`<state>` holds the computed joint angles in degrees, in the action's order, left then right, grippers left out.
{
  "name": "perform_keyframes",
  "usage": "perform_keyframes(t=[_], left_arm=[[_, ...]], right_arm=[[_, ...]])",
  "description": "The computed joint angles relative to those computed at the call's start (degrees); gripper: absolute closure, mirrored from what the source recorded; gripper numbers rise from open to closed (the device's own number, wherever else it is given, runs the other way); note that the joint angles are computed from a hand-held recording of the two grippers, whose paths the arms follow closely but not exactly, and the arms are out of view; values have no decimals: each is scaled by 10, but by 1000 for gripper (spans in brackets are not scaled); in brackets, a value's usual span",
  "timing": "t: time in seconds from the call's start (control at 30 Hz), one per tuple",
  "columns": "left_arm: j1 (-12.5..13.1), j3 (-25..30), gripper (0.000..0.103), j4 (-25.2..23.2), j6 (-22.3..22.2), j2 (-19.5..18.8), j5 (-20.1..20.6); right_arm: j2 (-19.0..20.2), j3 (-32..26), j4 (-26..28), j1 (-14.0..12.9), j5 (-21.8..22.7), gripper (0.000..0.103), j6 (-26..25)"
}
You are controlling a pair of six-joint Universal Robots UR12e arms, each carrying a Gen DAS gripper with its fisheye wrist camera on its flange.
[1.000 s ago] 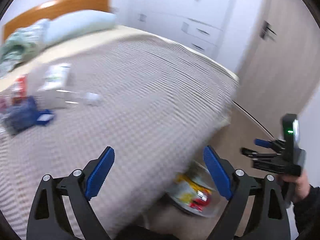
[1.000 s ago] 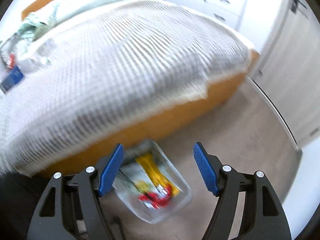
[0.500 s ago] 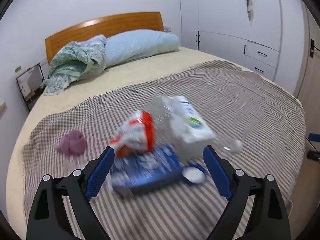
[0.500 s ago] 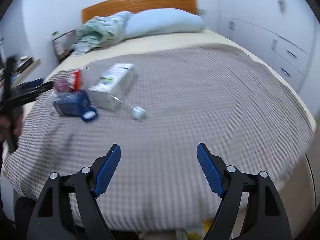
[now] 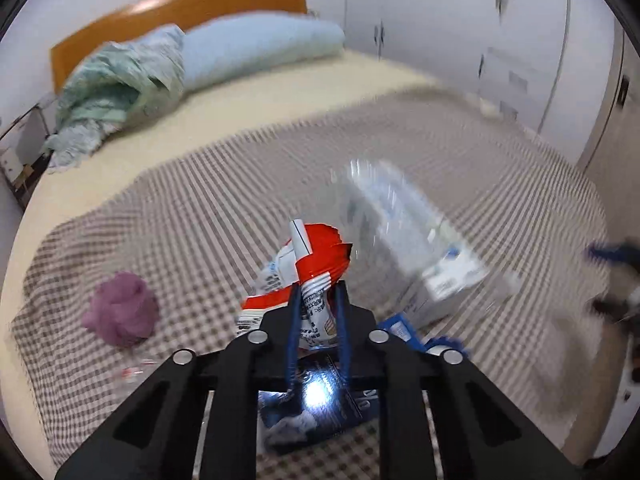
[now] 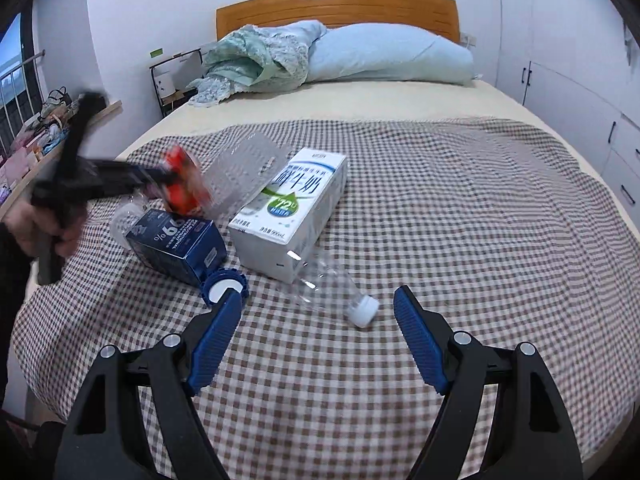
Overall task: Collect trash
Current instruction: 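Grasp the red-and-white wrapper with the left tool while right grasps the blue bottle cap, then carry wrapper and cap down to the wastebasket and open both tools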
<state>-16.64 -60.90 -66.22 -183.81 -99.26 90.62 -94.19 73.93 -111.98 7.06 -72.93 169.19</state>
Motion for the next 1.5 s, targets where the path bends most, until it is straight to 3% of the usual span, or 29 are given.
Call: perform_keyframes(t=[0.23,0.37,0.67,0.7,0.73,0.93,1.1,1.23,1.33,1.5], left_arm=[[29,-32,94,122,-77,63,-20],[31,-56,94,154,-112,94,-12],[25,-108,94,141,-142,143,26],[26,-111,94,132,-148,148,30],[25,-112,94,122,-155,151,40],[14,-100,94,85,-178,166,88],[-27,-63,94,82,-181,163,125],[-75,-30,94,62,-184,149,150],[-109,-7,94,39,-198,132,131],[-180,21,94,24,-180,85,70]], right_arm=[[5,6,25,14,29,28,-6],[23,-7,79,27,48,28,-18],[75,-30,91,77,16,29,14],[80,-33,90,81,6,34,23],[83,-34,83,84,1,50,30],[69,-40,75,88,-6,50,10],[43,-53,58,65,19,50,6],[12,-53,47,35,40,50,-5],[-22,-38,50,-1,53,50,-22],[-96,18,76,-90,72,50,-52]])
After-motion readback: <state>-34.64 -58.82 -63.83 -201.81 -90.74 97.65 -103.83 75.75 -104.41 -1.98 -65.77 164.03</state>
